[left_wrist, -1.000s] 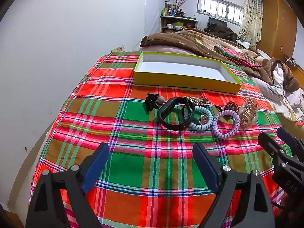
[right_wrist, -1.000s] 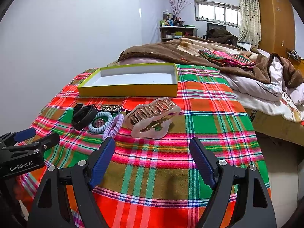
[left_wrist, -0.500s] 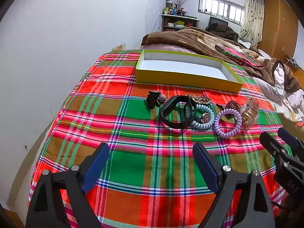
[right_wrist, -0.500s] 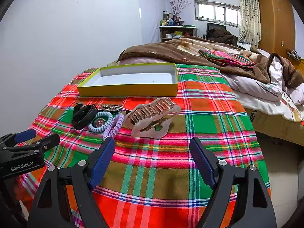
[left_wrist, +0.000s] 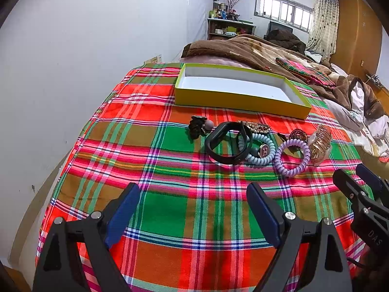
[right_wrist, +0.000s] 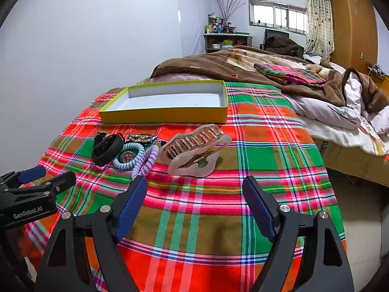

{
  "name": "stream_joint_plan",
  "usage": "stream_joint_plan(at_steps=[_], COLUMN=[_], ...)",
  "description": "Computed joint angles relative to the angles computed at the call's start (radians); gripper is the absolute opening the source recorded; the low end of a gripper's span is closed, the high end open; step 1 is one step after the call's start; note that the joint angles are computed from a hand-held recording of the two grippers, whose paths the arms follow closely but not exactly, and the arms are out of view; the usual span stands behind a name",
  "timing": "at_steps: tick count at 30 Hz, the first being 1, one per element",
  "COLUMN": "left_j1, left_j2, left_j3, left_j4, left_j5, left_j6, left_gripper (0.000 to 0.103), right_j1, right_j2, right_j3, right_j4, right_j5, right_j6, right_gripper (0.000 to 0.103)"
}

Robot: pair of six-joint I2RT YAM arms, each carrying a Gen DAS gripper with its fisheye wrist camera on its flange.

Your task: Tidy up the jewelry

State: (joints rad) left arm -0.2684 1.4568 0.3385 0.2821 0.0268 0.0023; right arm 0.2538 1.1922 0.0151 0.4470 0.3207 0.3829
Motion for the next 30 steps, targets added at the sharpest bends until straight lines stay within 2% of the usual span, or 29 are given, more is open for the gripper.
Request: stream_joint_plan(at_steps=[11, 20, 25, 30], left_j1=[0.005, 0.013, 0.054, 0.089], left_j2=[-0.001, 0.036, 0.066, 0.1], left_j3=[0.002, 0.041, 0.08, 0.136], left_j4=[-0.003, -0.025, -0.058, -0.108], left_j5=[0.005, 0.015, 0.096, 0.158], left_j6=[-0.003, 0.006, 0.03, 0.07], left_gripper=[0.091, 0.091, 0.091, 0.091], right_j1=[0.004, -0.034, -0.077, -0.139], right_j2=[-0.011, -0.003, 0.002, 0.063], right_j3=[0.0, 0.029, 0.064, 0.125], right_j4=[-0.009, -0.021, -0.034, -0.025], right_j5=[0.004, -0.035, -0.07, -0.152], right_j6=[-0.001, -0.016, -0.024, 0.0], right_gripper=[0.081, 0.081, 0.081, 0.081])
